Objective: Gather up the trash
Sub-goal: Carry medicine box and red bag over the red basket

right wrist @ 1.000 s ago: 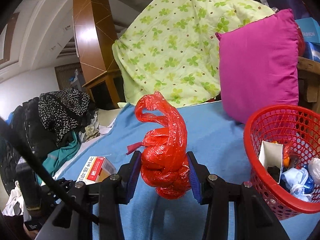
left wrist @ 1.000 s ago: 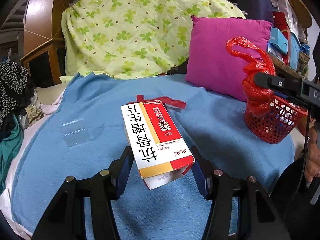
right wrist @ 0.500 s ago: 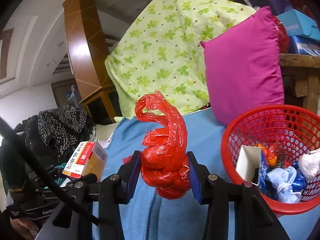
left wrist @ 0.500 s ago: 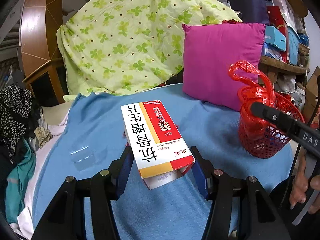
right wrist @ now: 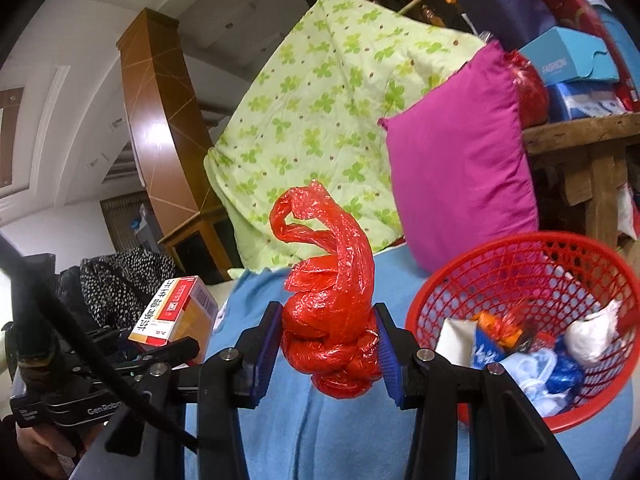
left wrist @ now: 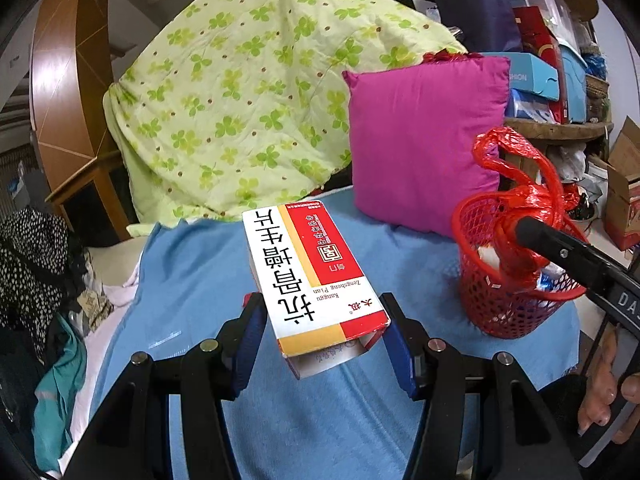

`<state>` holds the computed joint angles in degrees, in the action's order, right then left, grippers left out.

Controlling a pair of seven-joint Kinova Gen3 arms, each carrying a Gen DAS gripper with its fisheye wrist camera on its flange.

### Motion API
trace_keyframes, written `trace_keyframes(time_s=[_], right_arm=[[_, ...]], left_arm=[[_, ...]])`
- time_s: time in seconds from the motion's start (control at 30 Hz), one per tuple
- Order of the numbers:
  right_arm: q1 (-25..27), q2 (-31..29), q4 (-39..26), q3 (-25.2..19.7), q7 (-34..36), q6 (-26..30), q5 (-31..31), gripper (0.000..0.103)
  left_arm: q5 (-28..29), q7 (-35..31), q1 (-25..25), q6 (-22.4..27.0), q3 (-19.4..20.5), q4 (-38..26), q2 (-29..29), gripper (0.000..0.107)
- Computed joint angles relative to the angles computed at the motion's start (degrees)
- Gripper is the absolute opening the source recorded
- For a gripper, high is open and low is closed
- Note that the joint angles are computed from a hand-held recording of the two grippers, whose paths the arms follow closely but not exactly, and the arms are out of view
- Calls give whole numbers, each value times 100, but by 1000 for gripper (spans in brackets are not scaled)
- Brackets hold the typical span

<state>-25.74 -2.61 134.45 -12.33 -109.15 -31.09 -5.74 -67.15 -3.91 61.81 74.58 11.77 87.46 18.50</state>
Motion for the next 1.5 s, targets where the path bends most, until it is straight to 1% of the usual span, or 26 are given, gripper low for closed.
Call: trace_keyframes(time_s=[0.13, 0.23, 0.4, 0.53, 0.7, 0.83, 0.93, 1.0, 1.5], right_arm=[[151, -324, 12, -97, 377, 221, -437, 48], [210, -530, 10, -4, 307, 327, -415, 48], [467, -855, 41, -154, 547, 418, -660, 48], [605, -1081, 92, -197, 602, 465, -686, 48], [683, -1244, 188, -132, 483, 431, -586, 48], [827, -1354, 241, -166, 481, 427, -606, 48], [842, -1411, 258, -76, 391, 440, -502, 48], [909, -1464, 298, -113, 384, 431, -531, 48], [947, -1553, 397, 244, -63, 469, -99, 48]], left_arm=[[-77, -167, 41, 11, -9, -188, 61, 59], [-96, -285, 71, -17, -33, -317, 95, 59], [-150, -454, 158, -25, -102, -540, 154, 59], [-208, -616, 225, -48, -157, -737, 217, 59], [-230, -810, 334, -89, -255, -987, 334, 59], [-255, -954, 412, -134, -339, -1151, 407, 59], [-258, -1049, 446, -195, -393, -1245, 445, 59], [-247, -1137, 465, -225, -426, -1332, 490, 59], [-49, -1555, 531, -536, -640, -1669, 682, 59]])
